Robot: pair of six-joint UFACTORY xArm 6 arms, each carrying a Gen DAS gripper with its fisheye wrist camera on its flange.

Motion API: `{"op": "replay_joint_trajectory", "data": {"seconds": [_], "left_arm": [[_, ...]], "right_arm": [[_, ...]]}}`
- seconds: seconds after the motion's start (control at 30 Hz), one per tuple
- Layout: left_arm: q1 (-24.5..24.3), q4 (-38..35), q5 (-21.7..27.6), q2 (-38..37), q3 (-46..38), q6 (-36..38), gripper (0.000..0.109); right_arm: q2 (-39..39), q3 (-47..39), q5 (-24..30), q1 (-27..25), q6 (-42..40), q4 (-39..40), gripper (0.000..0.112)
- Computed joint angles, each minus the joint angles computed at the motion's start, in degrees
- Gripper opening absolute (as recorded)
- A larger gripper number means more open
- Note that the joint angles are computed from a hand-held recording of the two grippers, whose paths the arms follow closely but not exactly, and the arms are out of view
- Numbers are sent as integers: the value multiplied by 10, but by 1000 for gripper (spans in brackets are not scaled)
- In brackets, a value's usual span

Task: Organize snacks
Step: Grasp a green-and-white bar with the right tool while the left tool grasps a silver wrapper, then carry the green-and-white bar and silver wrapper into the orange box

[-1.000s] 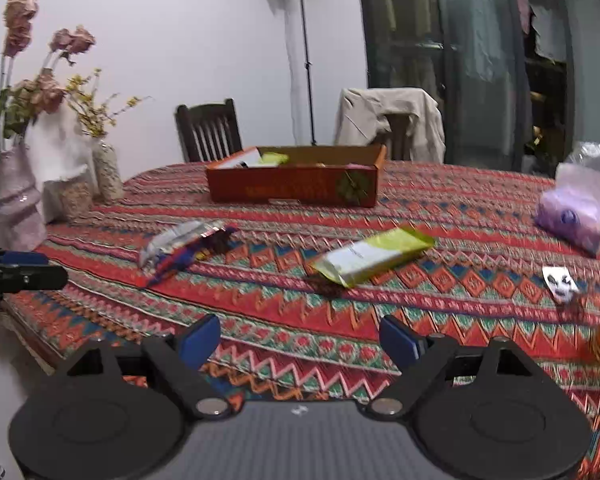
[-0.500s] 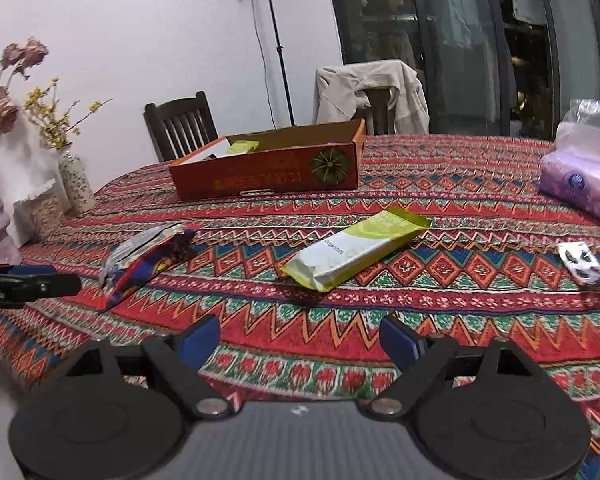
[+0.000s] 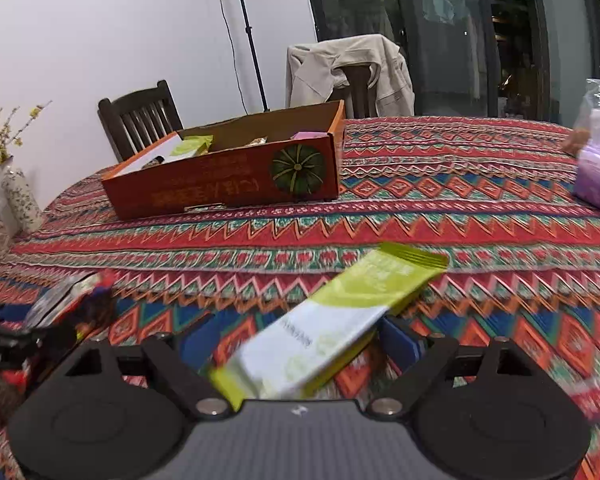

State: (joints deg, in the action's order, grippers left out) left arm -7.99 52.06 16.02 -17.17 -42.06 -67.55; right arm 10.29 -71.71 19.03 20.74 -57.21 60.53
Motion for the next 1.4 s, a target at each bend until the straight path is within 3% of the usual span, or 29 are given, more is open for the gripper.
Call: {"op": "replay_joint_trajectory", "data": {"seconds": [0.13,0.27,0.33,0.4,0.43,0.5,0.7,1.0,1.23,1.4], "left_arm": [[-21,27,20,-8,-1,-67,87],[-39,42,36,-8,-7,-101,85],[-49,54,62,0,-20,-106,65],[-56,66,70,0,-24,-107,58],[-57,61,66,-2,-21,-104,58],[-59,45,52,-11,-12,-103,58],[-97,37,73,-57,16,-124,58],[-140,53,129,-110,34,-148,58],[-147,58,141,-125,39,-155,58],[-132,55,118,-119,33,-146,58]], "right_arm": [[31,-37,3,14,1,-31,85],[29,-34,21,24,-48,-29,65],[22,-19,-5,33,-68,-29,57],[12,-7,-13,34,-66,-35,41],[5,-1,-7,31,-67,-33,39],[-14,17,9,24,-77,-23,39],[-90,102,14,20,-124,25,39],[-157,158,44,9,-164,80,39],[-175,171,55,11,-174,92,39],[-176,167,66,6,-178,104,39]]}}
